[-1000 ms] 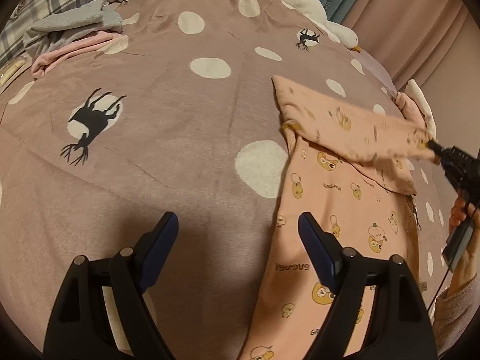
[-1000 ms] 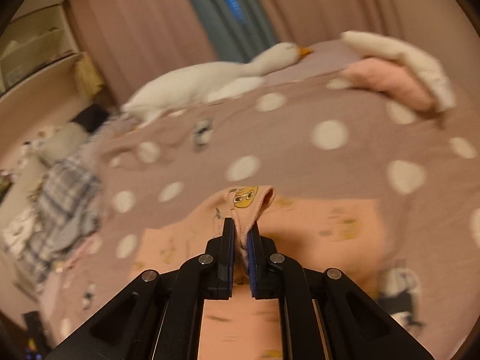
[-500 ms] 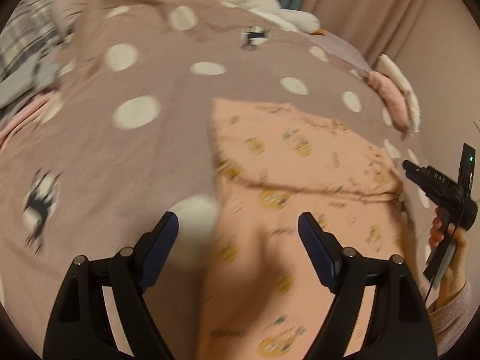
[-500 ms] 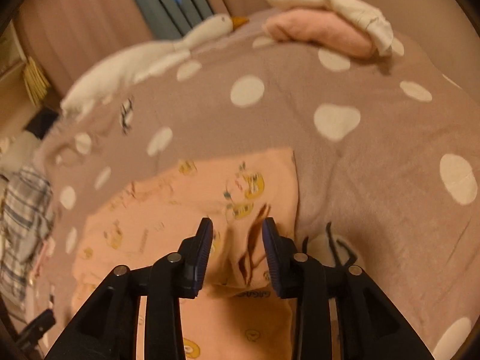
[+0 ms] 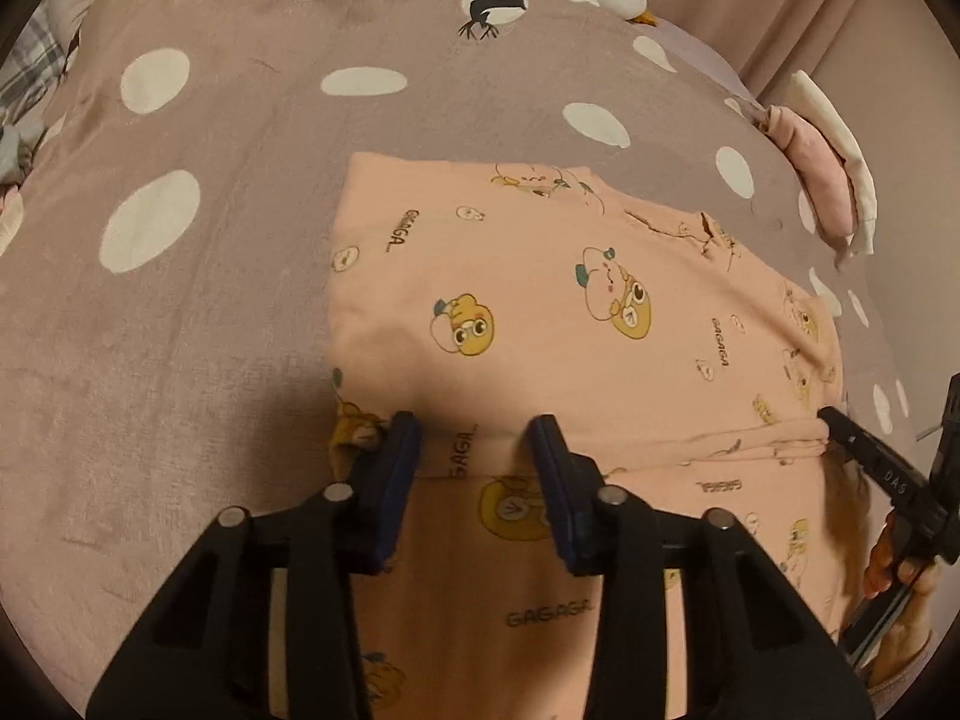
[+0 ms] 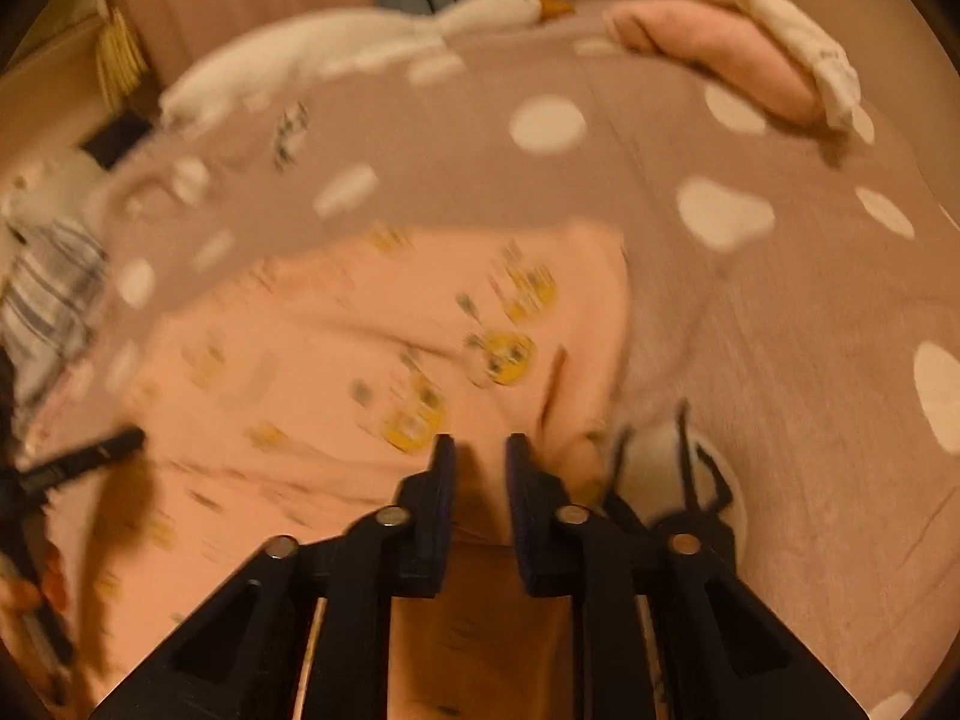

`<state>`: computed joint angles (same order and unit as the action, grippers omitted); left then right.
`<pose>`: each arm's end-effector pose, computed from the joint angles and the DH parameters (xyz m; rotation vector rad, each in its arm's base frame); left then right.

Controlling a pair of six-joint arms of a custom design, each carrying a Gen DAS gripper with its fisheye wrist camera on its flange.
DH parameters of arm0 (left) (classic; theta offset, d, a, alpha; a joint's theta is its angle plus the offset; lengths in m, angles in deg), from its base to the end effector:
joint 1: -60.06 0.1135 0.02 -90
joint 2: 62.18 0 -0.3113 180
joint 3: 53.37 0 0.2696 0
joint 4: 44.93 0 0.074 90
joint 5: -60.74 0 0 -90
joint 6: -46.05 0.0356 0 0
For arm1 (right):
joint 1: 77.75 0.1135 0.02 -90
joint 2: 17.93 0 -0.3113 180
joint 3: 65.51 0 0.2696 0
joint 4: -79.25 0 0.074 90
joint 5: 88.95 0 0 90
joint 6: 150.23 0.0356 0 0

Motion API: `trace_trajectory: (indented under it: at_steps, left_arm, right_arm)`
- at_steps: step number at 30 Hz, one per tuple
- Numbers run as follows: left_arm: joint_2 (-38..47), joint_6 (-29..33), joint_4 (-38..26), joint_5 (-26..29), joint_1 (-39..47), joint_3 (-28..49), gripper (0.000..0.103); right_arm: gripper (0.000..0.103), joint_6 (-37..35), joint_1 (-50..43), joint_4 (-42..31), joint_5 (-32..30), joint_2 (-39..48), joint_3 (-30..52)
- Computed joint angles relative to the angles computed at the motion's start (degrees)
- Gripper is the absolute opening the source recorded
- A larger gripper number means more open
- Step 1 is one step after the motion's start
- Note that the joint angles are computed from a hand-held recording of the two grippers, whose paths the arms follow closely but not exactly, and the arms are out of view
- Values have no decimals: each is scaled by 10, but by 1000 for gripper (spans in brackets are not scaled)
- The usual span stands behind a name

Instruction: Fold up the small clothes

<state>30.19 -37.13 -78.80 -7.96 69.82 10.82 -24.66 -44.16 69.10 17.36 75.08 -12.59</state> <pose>0.3183 0.0416 0.2025 0.0546 2.5846 -0.3879 0.2652 0.1642 0.1676 0.1664 2.4055 0.2101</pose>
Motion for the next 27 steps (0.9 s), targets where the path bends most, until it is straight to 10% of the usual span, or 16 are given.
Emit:
trace_trajectory:
  at_steps: [5,9,11,27]
  left_arm:
    - [-4,14,-40,10,9,14,43]
    - [-75,38,-69,60,66,-24,80]
    - [-107,81,-109,114,123,-41,81]
    - [-10,557,-559,244,495,-57,83]
  right_arm:
    - [6,23,-2,-19,-4,-12,4]
    - [26,44,16,-10,-21,-86,-41]
    - [42,57,38,-10,-9,-132,-71]
    - [44,369,274,-33,58,-441,-318]
